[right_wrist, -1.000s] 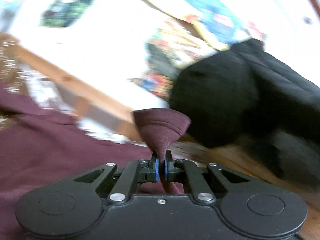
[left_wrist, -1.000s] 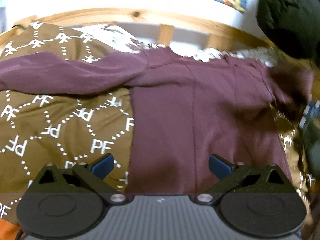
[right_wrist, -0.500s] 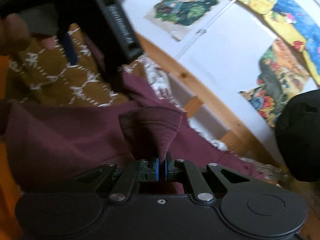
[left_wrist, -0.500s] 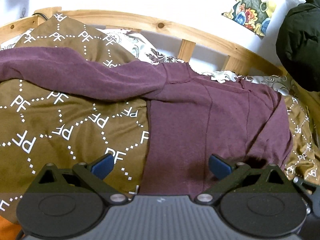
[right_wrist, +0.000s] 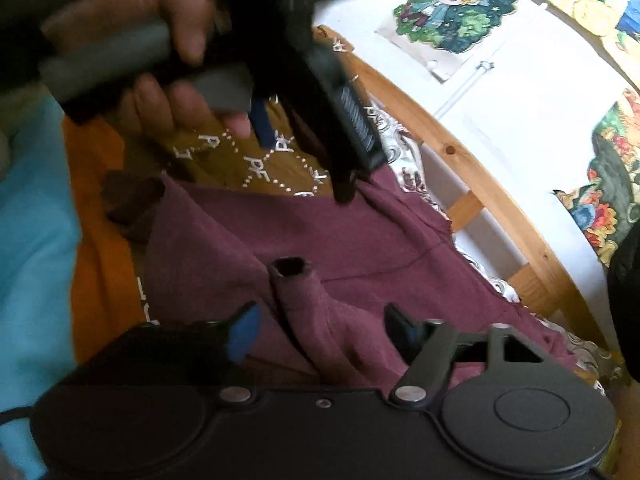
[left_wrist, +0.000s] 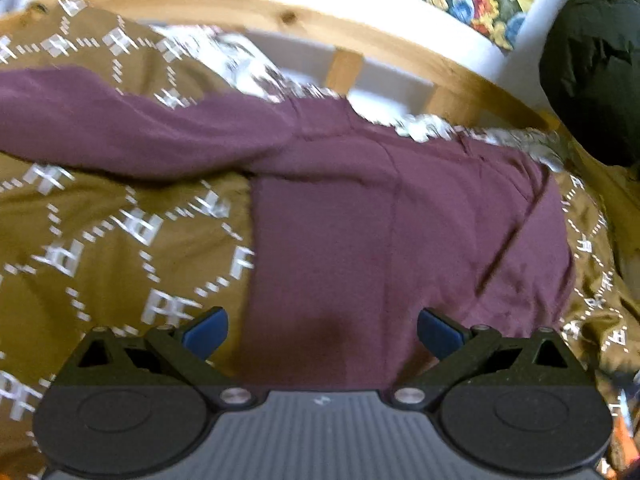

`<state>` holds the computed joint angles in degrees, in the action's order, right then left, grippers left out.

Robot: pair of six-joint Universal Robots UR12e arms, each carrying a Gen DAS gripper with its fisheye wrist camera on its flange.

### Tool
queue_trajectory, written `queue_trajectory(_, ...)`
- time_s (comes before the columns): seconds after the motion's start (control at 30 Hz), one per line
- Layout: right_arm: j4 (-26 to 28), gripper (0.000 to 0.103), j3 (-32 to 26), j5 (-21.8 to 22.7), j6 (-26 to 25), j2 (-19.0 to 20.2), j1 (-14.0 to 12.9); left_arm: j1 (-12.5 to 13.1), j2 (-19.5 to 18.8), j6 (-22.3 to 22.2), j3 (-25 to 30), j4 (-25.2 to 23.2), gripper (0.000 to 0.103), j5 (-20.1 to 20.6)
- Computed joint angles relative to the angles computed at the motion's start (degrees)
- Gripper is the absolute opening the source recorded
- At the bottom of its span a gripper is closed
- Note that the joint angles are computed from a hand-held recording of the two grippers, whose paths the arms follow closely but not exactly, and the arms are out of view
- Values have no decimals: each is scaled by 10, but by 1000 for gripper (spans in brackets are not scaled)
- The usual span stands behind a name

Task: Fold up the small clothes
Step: 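Lift the sleeve with the right tool and lay it across the shirt back, then open the right tool and withdraw it from the folded sleeve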

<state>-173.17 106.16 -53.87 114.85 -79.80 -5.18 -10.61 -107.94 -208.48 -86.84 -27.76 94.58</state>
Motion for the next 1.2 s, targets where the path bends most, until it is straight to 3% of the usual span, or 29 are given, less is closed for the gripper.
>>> queue_trajectory(0.1, -89, 77, -10, -66, 83, 18, 0, 0, -3, 24, 2, -8, 102, -32)
queue_trajectory(0.2, -156, 77, -36, -198, 156, 51, 13, -7, -4, 71, 4, -16, 102, -36)
queue_trajectory(0.3, -196, 76, -74, -359, 165, 95, 32, -17, -6, 107, 12, -42, 102, -28)
queue_trajectory(0.37, -209, 72, -96, -425, 138, 122, 39, -21, -7, 122, 15, -57, 102, -21)
queue_trajectory(0.43, -206, 66, -111, -455, 125, 140, 41, -22, -7, 121, 18, -68, 102, -23)
queue_trajectory(0.53, -210, 63, -127, -459, 92, 158, 40, -18, -7, 107, 19, -81, 102, -34)
queue_trajectory(0.73, -284, 60, -149, -400, -25, 197, 37, -14, -6, 90, 17, -90, 102, -40)
queue_trajectory(0.87, -276, 14, -156, -393, -47, 203, 37, -17, -8, 99, 19, -89, 102, -35)
queue_trajectory(0.93, -274, 9, -155, -392, -32, 200, 36, -18, -9, 105, 21, -90, 102, -35)
queue_trajectory(0.97, -273, 7, -155, -394, -2, 198, 37, -19, -10, 109, 21, -90, 102, -36)
queue_trajectory(1.07, -233, 5, -159, -389, 172, 180, 34, -22, -10, 123, 21, -91, 102, -33)
queue_trajectory(1.2, -101, 5, -167, -341, 412, 146, 11, -29, -13, 146, 23, -97, 102, -18)
